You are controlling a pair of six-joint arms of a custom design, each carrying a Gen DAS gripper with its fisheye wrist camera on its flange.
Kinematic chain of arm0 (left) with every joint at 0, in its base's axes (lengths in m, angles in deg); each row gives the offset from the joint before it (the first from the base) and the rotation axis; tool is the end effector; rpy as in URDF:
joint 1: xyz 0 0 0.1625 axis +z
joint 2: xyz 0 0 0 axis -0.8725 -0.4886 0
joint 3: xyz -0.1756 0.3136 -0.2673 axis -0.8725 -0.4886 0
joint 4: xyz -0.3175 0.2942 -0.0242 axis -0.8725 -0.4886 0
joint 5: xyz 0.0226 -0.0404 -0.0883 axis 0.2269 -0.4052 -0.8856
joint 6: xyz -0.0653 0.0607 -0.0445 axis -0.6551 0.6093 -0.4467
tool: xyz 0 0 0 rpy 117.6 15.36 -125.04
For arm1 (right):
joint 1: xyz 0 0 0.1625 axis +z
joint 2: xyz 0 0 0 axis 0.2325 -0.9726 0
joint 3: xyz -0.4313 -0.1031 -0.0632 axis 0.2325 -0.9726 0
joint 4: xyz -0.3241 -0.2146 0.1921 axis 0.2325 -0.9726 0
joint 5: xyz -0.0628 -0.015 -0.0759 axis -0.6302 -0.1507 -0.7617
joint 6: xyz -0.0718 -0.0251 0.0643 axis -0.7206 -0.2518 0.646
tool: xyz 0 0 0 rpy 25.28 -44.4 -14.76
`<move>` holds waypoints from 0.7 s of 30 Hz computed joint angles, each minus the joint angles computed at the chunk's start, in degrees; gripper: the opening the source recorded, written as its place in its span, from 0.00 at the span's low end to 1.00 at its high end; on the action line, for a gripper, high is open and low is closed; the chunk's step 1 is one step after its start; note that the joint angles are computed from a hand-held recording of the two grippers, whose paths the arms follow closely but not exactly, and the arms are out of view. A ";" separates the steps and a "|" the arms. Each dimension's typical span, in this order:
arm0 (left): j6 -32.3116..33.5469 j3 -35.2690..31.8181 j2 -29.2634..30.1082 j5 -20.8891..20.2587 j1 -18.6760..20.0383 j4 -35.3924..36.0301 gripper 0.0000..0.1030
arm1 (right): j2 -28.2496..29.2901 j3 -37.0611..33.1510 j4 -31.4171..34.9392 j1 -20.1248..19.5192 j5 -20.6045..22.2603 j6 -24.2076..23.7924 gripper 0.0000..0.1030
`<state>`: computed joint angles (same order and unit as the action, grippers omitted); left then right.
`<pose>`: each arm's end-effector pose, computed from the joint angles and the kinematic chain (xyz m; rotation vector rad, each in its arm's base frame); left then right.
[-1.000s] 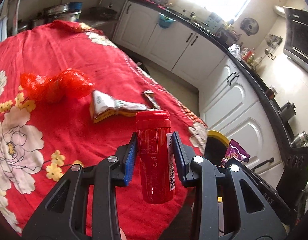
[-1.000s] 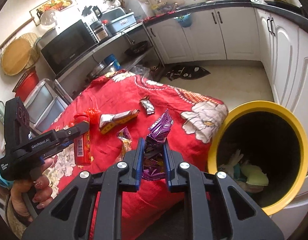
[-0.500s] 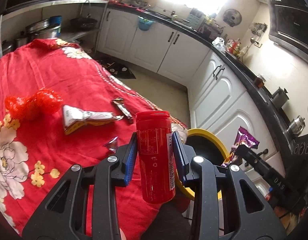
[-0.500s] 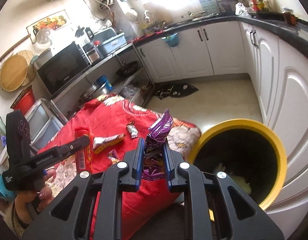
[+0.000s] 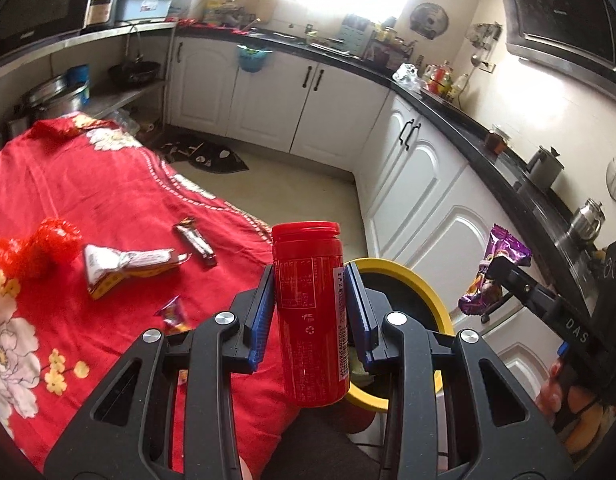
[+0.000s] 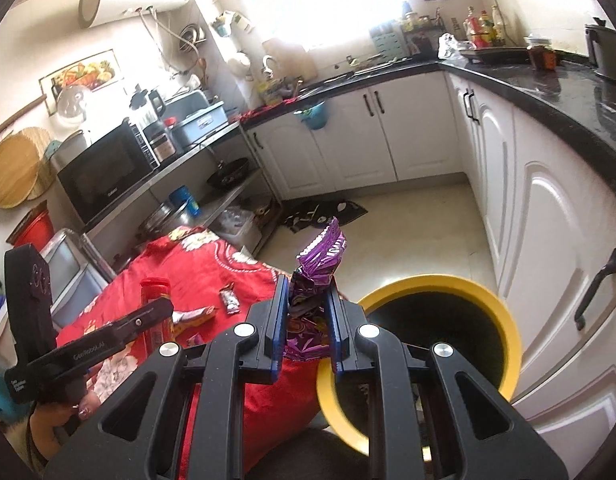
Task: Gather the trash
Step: 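Carry the red can in the left gripper over the bin while the right carries the purple wrapper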
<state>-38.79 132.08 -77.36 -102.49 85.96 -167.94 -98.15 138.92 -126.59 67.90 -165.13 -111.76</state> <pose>-0.4970 -0.4781 0.0496 0.0665 2.3358 -1.2182 0.0684 -0.5566 0.4973 0.8973 -2.7351 0.9632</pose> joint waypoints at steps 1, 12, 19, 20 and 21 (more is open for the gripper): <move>1.06 -0.60 0.53 0.02 0.08 -0.42 0.26 | 0.03 -0.31 -0.16 -0.23 0.09 0.06 0.17; 8.43 -5.19 4.62 -0.77 0.75 -3.50 0.26 | 0.04 -1.01 -3.47 -1.33 -0.23 0.52 0.17; 12.71 -7.39 7.17 -1.50 1.19 -5.96 0.26 | 0.38 -1.23 -6.04 -1.72 -1.39 0.73 0.17; 13.23 -7.69 7.51 -1.74 1.26 -6.36 0.26 | 0.45 -1.24 -6.48 -1.80 -1.62 0.65 0.17; 13.84 -7.89 7.81 -2.02 1.32 -6.82 0.26 | 0.54 -1.22 -7.02 -1.82 -1.95 0.46 0.17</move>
<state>-24.95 124.18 -69.55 -104.51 87.28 -174.76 -97.61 137.70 -133.61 66.07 -167.08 -111.30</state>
